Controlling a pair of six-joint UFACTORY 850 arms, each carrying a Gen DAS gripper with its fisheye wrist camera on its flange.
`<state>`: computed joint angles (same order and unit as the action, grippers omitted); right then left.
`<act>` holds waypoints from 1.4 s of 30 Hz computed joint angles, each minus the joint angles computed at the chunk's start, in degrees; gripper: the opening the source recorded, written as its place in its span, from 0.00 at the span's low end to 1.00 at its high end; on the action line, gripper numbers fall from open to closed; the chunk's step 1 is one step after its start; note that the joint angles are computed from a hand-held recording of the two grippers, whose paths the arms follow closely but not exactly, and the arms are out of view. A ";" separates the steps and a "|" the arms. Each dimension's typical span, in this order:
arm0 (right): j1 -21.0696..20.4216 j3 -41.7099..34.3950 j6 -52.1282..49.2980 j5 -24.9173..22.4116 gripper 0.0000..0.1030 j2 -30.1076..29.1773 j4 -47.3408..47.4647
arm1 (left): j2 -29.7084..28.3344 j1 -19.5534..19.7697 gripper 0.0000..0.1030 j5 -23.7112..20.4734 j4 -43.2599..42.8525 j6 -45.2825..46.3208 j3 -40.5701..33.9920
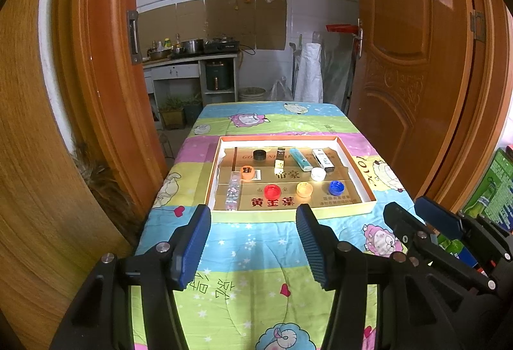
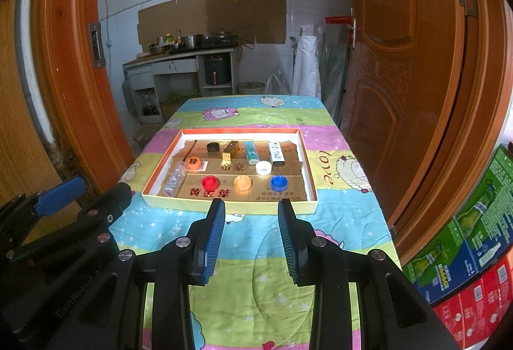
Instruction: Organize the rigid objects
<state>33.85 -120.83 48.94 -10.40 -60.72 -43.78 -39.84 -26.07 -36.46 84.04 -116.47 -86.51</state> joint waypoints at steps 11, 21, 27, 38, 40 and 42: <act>0.08 0.05 -0.25 0.05 0.34 0.03 0.28 | -0.03 -0.03 0.54 -0.06 -0.03 0.00 0.03; 0.09 0.17 -0.22 0.11 0.34 0.09 0.30 | -0.06 -0.05 0.54 -0.11 -0.12 0.13 -0.03; 0.10 0.24 0.41 0.21 0.34 0.08 -0.38 | 0.00 -0.05 0.54 -0.15 0.14 -0.17 0.13; 0.34 -0.23 0.63 0.02 0.34 -0.21 -0.76 | 0.06 -0.03 0.54 -0.11 0.25 -0.31 0.28; 0.35 -0.25 0.21 0.01 0.34 -0.22 -0.33 | 0.05 -0.04 0.54 -0.18 0.32 -0.40 0.29; 0.39 -0.34 0.47 -0.02 0.34 -0.26 -0.66 | 0.12 0.04 0.54 -0.13 0.53 -0.67 0.50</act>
<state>34.24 -121.17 49.41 -10.42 -60.99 -44.44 -39.72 -26.03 -36.59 84.57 -117.14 -86.01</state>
